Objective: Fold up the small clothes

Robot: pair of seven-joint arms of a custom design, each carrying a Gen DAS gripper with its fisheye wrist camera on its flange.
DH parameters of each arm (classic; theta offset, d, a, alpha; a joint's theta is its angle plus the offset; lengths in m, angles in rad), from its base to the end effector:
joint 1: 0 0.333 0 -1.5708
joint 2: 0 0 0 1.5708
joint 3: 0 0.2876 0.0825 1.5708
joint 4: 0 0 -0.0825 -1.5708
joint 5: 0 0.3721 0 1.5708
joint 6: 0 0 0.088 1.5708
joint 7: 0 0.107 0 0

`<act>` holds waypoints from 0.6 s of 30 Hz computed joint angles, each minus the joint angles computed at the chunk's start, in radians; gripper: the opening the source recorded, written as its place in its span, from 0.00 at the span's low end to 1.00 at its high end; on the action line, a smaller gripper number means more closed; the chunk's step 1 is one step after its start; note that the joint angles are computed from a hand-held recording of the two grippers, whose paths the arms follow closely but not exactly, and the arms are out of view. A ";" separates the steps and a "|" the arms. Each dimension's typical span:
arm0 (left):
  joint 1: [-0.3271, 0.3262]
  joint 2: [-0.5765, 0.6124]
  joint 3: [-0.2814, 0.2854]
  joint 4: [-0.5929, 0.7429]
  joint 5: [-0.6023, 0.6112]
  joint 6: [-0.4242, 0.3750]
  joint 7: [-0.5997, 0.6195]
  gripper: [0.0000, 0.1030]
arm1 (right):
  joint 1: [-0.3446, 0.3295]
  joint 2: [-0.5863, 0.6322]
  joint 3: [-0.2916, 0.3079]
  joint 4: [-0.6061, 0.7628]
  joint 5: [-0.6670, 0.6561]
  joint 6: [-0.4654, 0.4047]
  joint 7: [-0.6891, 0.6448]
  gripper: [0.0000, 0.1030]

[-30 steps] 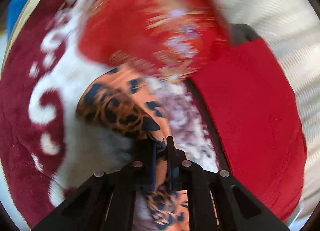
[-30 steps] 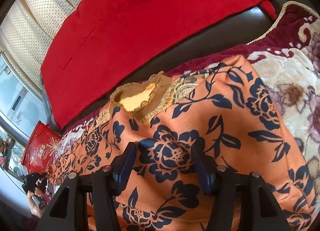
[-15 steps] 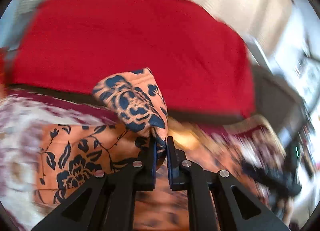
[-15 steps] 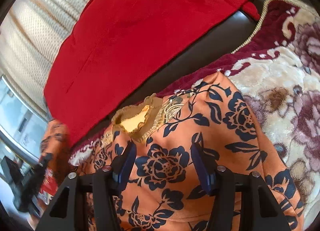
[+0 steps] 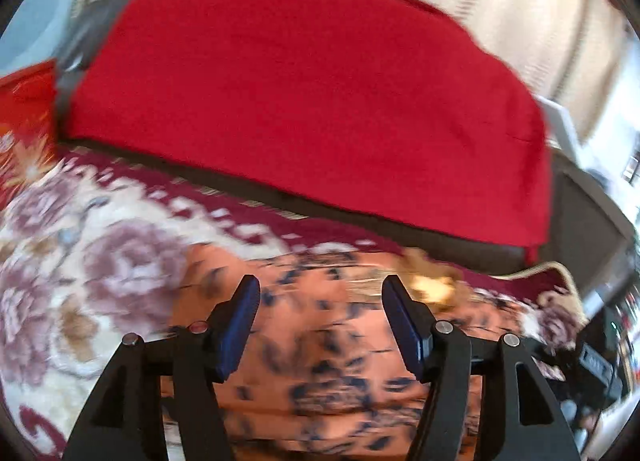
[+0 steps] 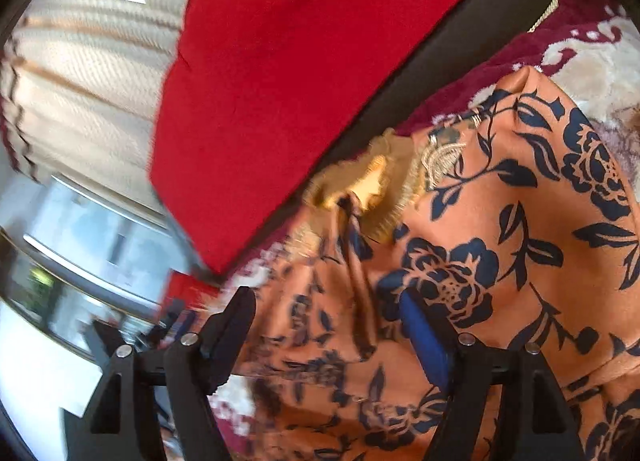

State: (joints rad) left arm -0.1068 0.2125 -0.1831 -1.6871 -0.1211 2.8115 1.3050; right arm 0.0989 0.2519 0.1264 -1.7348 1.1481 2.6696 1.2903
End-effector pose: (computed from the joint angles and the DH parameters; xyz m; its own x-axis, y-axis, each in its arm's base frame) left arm 0.6351 -0.1715 0.5603 -0.0692 -0.9333 0.3524 -0.6649 -0.2202 -0.7138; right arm 0.6447 0.1128 0.4729 -0.0612 -0.6235 -0.7794 -0.7760 0.5208 -0.3557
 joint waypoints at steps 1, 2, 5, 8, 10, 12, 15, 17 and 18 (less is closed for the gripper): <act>0.002 -0.003 0.006 -0.005 -0.003 -0.016 -0.018 0.62 | 0.011 0.014 -0.008 0.014 -0.050 -0.007 0.042 0.76; 0.010 0.001 0.006 -0.001 -0.019 -0.037 -0.025 0.62 | 0.015 0.028 -0.011 0.027 -0.084 -0.023 0.080 0.75; 0.001 -0.011 0.016 -0.027 0.007 -0.049 -0.061 0.62 | 0.012 0.039 0.007 0.033 -0.077 -0.018 0.081 0.73; -0.013 -0.007 0.018 -0.021 0.052 -0.059 -0.079 0.62 | 0.023 0.068 0.015 0.070 -0.122 0.009 0.095 0.50; -0.020 -0.003 0.018 -0.017 0.076 -0.064 -0.081 0.62 | 0.051 0.084 0.004 0.088 -0.225 0.035 0.140 0.18; -0.027 -0.006 0.027 -0.015 0.110 -0.073 -0.098 0.62 | 0.065 0.090 0.001 0.097 -0.310 0.063 0.175 0.10; -0.031 0.000 0.038 -0.012 0.149 -0.070 -0.142 0.62 | 0.058 0.031 0.034 0.037 -0.317 0.189 0.116 0.08; -0.026 0.005 0.038 -0.012 0.147 -0.064 -0.158 0.62 | 0.054 -0.036 0.048 -0.029 -0.292 0.328 0.058 0.08; -0.025 0.005 0.038 -0.013 0.146 -0.063 -0.165 0.62 | 0.053 -0.064 0.047 -0.061 -0.287 0.384 0.048 0.08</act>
